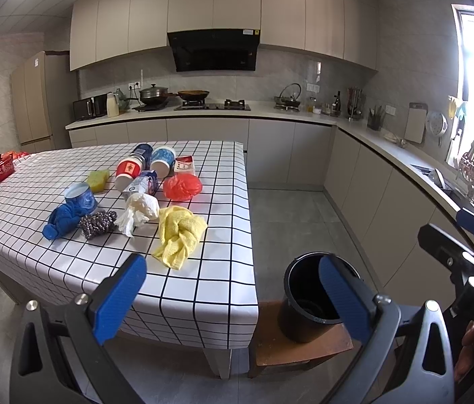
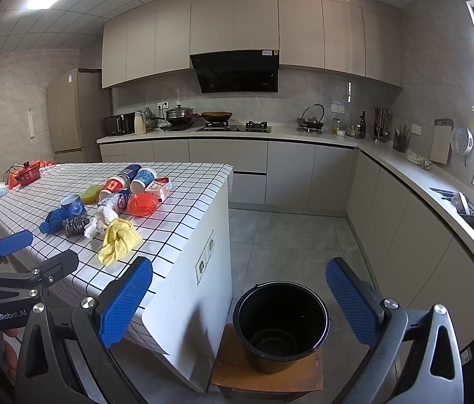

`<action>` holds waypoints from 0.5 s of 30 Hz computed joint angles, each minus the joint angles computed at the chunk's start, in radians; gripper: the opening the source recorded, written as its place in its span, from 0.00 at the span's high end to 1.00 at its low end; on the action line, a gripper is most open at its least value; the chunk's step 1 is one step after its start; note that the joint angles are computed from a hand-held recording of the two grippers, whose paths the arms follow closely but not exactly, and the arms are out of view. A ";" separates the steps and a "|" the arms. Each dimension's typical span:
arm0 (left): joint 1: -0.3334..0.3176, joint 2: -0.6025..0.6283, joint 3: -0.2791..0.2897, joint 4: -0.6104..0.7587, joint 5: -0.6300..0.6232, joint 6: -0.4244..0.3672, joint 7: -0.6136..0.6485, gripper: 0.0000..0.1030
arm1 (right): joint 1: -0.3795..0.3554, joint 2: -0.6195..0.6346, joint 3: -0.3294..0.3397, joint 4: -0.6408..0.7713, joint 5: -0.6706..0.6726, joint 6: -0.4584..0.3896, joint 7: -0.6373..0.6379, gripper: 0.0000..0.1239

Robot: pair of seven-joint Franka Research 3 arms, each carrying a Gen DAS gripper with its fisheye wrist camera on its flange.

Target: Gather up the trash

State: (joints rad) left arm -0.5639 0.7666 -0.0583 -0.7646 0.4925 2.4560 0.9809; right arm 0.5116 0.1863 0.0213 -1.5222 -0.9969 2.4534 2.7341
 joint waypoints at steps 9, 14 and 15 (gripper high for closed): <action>0.003 -0.026 0.001 -0.043 0.009 0.023 -0.021 0.00 | 0.002 -0.007 0.003 -0.005 -0.008 -0.005 0.001 0.17; 0.007 -0.044 0.000 -0.071 0.019 0.036 -0.036 0.00 | 0.000 -0.011 0.006 -0.006 -0.007 -0.007 -0.006 0.17; 0.008 -0.047 -0.002 -0.076 0.020 0.038 -0.038 0.00 | 0.000 -0.011 0.007 -0.005 -0.009 -0.009 -0.007 0.17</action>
